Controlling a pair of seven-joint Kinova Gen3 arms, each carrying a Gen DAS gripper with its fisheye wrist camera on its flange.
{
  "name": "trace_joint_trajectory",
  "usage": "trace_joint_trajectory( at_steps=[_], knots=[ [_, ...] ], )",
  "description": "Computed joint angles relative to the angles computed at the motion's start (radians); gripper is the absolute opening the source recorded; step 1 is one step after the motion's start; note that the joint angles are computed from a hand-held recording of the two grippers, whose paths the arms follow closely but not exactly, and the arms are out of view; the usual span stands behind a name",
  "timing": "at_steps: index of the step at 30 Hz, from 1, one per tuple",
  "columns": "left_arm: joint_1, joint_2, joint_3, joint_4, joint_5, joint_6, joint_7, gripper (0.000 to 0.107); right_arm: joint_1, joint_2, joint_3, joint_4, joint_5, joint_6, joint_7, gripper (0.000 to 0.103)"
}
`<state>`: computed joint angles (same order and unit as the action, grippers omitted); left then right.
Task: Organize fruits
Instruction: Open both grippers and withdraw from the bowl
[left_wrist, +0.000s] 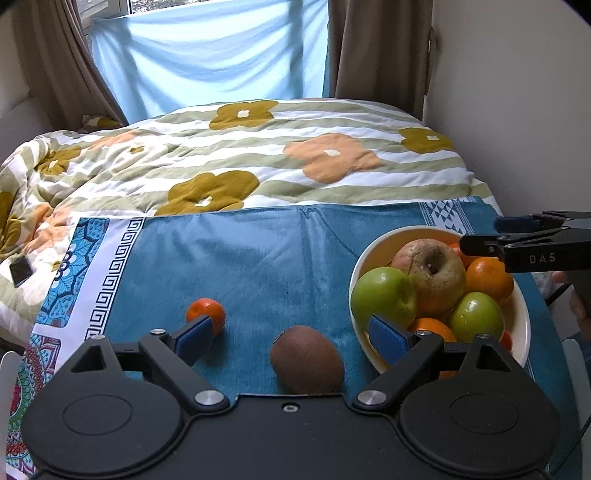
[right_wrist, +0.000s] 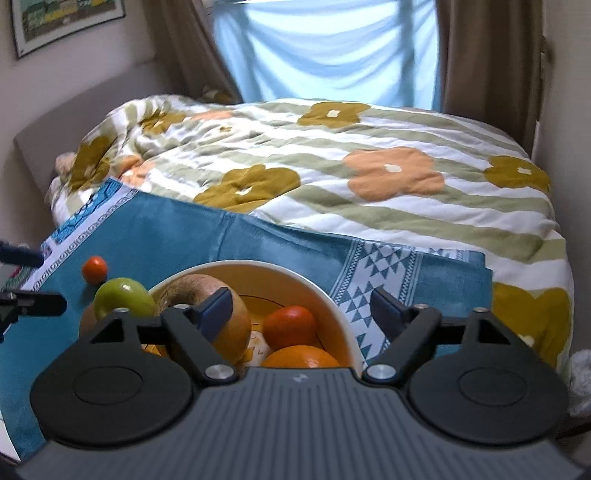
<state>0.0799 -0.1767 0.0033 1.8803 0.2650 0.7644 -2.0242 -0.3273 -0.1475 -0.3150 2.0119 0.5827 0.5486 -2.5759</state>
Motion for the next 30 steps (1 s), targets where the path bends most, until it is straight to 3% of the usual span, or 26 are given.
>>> trace_joint_trajectory(
  at_steps=[15,23,30],
  knots=[
    [-0.003,-0.073,-0.038,0.011,-0.002,0.01,-0.023,0.094,-0.035,-0.032,-0.062,-0.06,0.038,0.186,-0.101,0.097],
    [-0.013,-0.151,-0.139,0.016,0.053,0.052,-0.095,0.095,-0.072,-0.051,-0.129,-0.13,0.056,0.302,-0.177,0.097],
    [-0.033,-0.174,-0.236,0.004,0.095,0.118,-0.215,0.096,-0.166,0.005,-0.242,-0.231,0.157,0.494,-0.381,0.103]
  ],
)
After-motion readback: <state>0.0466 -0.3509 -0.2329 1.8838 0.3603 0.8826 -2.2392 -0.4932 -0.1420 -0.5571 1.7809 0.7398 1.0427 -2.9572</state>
